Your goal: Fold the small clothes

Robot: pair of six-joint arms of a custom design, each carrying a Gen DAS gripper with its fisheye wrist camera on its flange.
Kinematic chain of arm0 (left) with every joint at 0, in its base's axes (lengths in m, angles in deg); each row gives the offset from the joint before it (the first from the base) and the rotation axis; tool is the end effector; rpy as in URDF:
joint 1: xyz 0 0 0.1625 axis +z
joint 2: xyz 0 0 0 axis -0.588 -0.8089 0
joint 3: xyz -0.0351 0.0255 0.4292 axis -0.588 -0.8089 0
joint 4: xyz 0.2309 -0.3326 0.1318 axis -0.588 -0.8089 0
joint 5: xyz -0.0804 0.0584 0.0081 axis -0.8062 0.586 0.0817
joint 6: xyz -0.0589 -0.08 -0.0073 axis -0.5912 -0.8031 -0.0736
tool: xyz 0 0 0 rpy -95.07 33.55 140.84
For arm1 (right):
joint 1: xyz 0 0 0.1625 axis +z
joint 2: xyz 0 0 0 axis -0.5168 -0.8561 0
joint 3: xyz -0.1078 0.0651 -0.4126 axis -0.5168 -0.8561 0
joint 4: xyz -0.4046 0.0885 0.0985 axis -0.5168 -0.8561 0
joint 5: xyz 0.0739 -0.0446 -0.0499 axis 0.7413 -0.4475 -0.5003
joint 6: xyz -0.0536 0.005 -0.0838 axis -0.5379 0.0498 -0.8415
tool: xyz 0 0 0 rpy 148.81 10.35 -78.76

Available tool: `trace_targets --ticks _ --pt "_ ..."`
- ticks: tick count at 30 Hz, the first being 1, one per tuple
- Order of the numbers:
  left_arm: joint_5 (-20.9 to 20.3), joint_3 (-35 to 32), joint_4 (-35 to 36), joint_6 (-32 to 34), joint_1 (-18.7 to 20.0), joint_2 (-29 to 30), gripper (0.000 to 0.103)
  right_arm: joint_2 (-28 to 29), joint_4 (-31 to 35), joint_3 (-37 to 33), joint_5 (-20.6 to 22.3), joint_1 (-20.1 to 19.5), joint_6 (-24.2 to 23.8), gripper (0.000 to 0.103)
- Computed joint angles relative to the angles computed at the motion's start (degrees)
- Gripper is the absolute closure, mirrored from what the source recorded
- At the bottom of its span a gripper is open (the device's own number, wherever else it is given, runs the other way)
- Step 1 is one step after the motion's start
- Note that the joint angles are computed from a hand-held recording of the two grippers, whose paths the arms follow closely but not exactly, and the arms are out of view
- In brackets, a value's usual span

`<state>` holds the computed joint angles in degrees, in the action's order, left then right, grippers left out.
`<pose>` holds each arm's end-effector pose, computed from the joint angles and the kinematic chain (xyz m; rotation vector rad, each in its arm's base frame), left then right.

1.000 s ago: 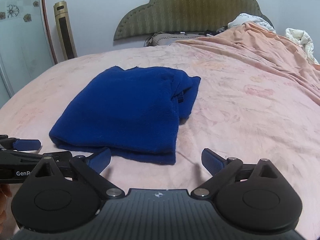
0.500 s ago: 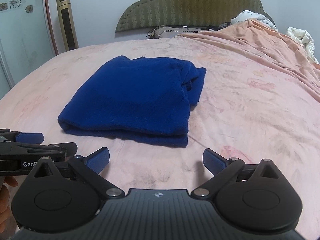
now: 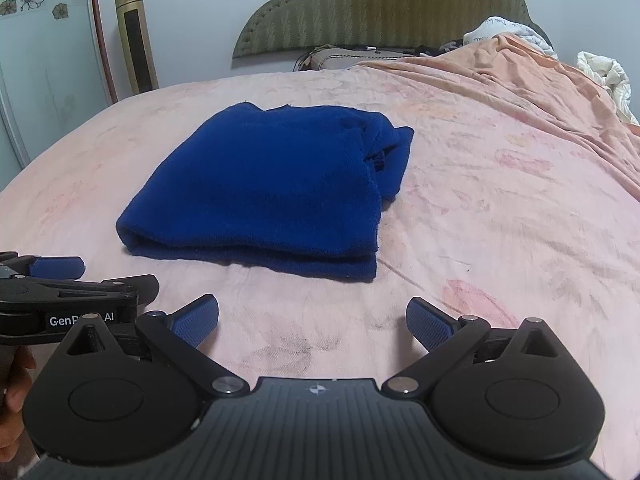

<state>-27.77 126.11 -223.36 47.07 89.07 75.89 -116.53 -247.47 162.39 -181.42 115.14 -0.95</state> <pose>-0.3336 -0.8060 -0.0440 0.3398 2.1760 -0.9015 0.0242 -0.8008 0.2651 0.6041 -2.3146 0.9234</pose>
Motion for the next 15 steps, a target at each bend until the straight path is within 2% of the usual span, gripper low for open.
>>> trace_targets --ticks 15 --pt "1.05 -0.68 2.76 -2.05 -0.02 0.12 0.010 0.24 0.95 -0.48 -0.58 0.07 0.14 0.001"
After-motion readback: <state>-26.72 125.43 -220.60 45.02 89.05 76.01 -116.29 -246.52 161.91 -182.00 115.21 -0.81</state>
